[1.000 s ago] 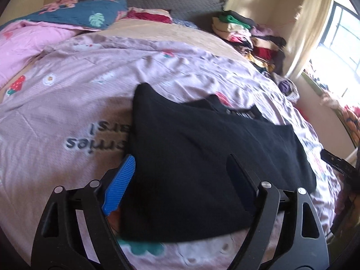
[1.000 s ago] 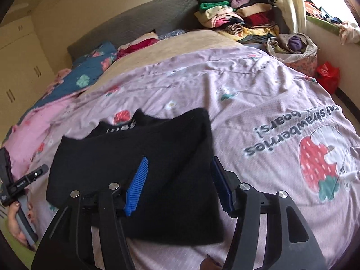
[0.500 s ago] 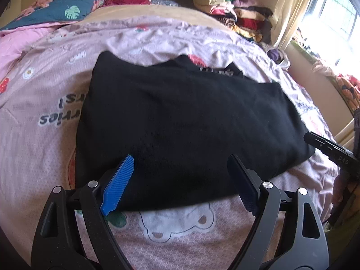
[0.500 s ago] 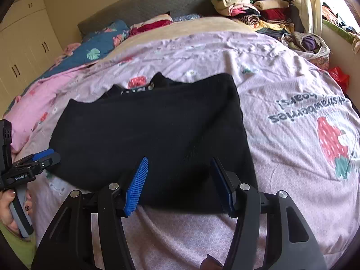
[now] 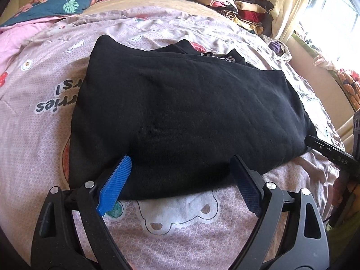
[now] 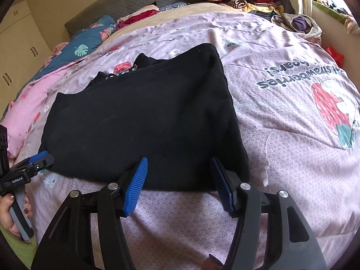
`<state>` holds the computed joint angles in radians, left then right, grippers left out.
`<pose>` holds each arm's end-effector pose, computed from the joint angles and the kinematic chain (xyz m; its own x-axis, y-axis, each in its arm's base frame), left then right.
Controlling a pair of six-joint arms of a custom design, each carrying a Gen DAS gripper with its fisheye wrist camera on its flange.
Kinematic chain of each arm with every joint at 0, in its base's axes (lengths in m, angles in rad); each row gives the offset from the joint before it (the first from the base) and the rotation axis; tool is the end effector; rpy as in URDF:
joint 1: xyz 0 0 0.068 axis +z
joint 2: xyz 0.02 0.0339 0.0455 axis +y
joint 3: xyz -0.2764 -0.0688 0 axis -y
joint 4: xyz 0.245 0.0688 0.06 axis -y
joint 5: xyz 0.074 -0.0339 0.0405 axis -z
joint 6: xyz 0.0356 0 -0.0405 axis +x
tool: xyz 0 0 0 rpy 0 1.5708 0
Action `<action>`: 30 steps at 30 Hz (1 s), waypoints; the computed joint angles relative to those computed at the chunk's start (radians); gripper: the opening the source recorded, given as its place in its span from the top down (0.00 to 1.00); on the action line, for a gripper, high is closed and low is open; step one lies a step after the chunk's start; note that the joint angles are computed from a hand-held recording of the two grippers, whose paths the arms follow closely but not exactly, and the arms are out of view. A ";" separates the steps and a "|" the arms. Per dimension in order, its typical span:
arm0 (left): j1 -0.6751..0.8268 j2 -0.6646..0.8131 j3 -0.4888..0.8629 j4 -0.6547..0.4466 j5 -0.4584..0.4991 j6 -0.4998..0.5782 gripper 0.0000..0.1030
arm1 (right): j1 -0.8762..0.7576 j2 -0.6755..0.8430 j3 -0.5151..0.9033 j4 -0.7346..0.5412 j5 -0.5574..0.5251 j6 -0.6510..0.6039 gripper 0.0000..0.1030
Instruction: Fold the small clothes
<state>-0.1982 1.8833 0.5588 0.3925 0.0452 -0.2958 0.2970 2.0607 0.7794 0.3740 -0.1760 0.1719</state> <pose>0.2823 -0.0583 0.0656 -0.8180 -0.1327 -0.5598 -0.0160 0.9779 -0.2085 0.3277 0.1068 0.0538 -0.8092 -0.0715 -0.5832 -0.2566 0.9359 0.2413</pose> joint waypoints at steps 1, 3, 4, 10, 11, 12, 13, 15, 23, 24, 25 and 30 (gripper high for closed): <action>-0.002 -0.003 -0.001 -0.002 -0.003 0.000 0.20 | 0.002 -0.010 -0.012 0.010 0.002 0.000 0.31; -0.006 -0.011 -0.007 -0.003 -0.008 -0.002 0.20 | 0.011 -0.036 -0.040 0.030 0.019 -0.002 0.19; -0.006 -0.015 -0.010 -0.004 -0.007 -0.004 0.20 | 0.015 -0.042 -0.044 0.033 0.027 -0.002 0.18; -0.019 -0.047 -0.024 -0.021 -0.012 -0.022 0.13 | 0.025 -0.083 -0.081 0.067 0.072 -0.003 0.06; -0.026 -0.053 -0.026 -0.028 -0.024 -0.024 0.10 | 0.023 -0.089 -0.088 0.072 0.079 -0.001 0.05; -0.033 -0.058 -0.027 -0.034 -0.039 -0.027 0.09 | 0.025 -0.092 -0.087 0.071 0.083 0.000 0.04; -0.040 -0.064 -0.028 -0.041 -0.052 -0.027 0.09 | 0.024 -0.098 -0.091 0.072 0.085 -0.001 0.04; -0.047 -0.071 -0.031 -0.047 -0.058 -0.030 0.09 | 0.026 -0.111 -0.102 0.080 0.092 0.001 0.04; -0.086 -0.122 -0.046 -0.082 -0.101 -0.050 0.09 | 0.031 -0.165 -0.135 0.096 0.103 -0.005 0.04; -0.088 -0.126 -0.047 -0.084 -0.103 -0.051 0.09 | 0.031 -0.173 -0.139 0.097 0.103 -0.005 0.04; -0.092 -0.136 -0.051 -0.089 -0.109 -0.053 0.09 | 0.033 -0.184 -0.146 0.098 0.103 -0.005 0.04; -0.102 -0.170 -0.062 -0.103 -0.122 -0.055 0.09 | 0.036 -0.234 -0.172 0.098 0.103 -0.010 0.04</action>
